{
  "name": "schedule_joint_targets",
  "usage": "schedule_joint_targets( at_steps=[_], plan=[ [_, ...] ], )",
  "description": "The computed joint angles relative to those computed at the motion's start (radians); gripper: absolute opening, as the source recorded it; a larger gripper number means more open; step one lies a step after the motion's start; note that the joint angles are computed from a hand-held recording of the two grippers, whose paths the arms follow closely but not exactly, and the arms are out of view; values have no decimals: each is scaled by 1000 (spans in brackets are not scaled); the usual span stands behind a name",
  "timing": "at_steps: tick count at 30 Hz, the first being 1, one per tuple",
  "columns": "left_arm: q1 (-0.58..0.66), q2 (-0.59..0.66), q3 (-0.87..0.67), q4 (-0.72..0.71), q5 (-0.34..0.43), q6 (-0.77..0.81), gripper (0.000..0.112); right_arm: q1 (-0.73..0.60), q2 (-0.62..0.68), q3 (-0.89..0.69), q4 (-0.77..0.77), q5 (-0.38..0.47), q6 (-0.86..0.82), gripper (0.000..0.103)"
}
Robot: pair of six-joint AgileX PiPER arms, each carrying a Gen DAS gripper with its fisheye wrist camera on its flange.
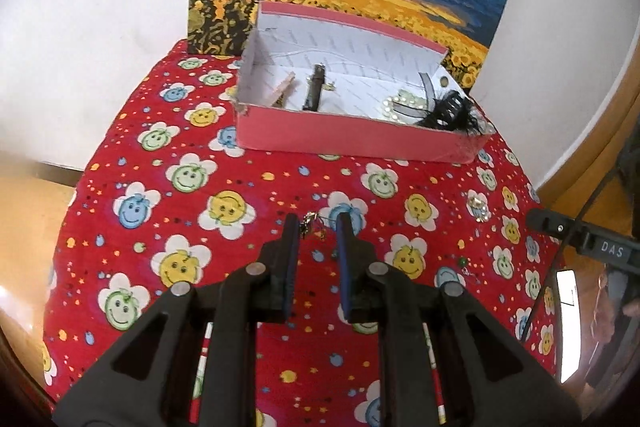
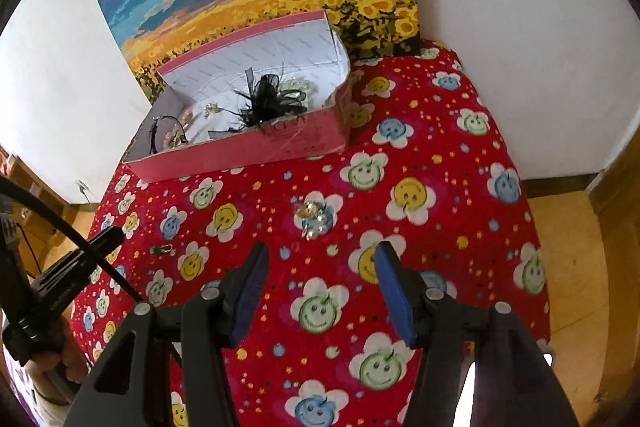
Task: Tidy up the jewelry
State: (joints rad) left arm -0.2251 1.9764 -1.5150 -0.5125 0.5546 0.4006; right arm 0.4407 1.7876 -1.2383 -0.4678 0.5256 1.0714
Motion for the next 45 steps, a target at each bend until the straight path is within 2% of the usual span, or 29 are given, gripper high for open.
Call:
schedule_joint_targets(
  at_steps=[5, 14, 25, 26, 30, 31, 32, 40, 45],
  plan=[
    [13, 8, -9, 13, 5, -18, 10, 8, 70, -89, -20, 77, -47, 54],
    [27, 3, -1, 25, -4, -32, 10, 10, 170, -180, 4, 92, -108, 51],
    [45, -4, 4, 38, -1, -45, 10, 25, 269, -276, -52, 144, -114, 41],
    [47, -5, 4, 36, -1, -44, 10, 25, 271, -277, -58, 144, -110, 39],
    [50, -2, 0, 33, 2, -44, 10, 42, 280, -280, -137, 177, -47, 19],
    [49, -2, 0, 34, 1, -46, 10, 41, 278, -275, -143, 174, -43, 17],
    [50, -2, -1, 33, 2, -44, 10, 40, 276, -270, -144, 170, -41, 9],
    [49, -11, -9, 19, -5, -16, 10, 19, 227, -204, -103, 89, -54, 9],
    [45, -14, -39, 49, 3, -35, 10, 36, 178, -176, -125, 81, -41, 9]
  ],
)
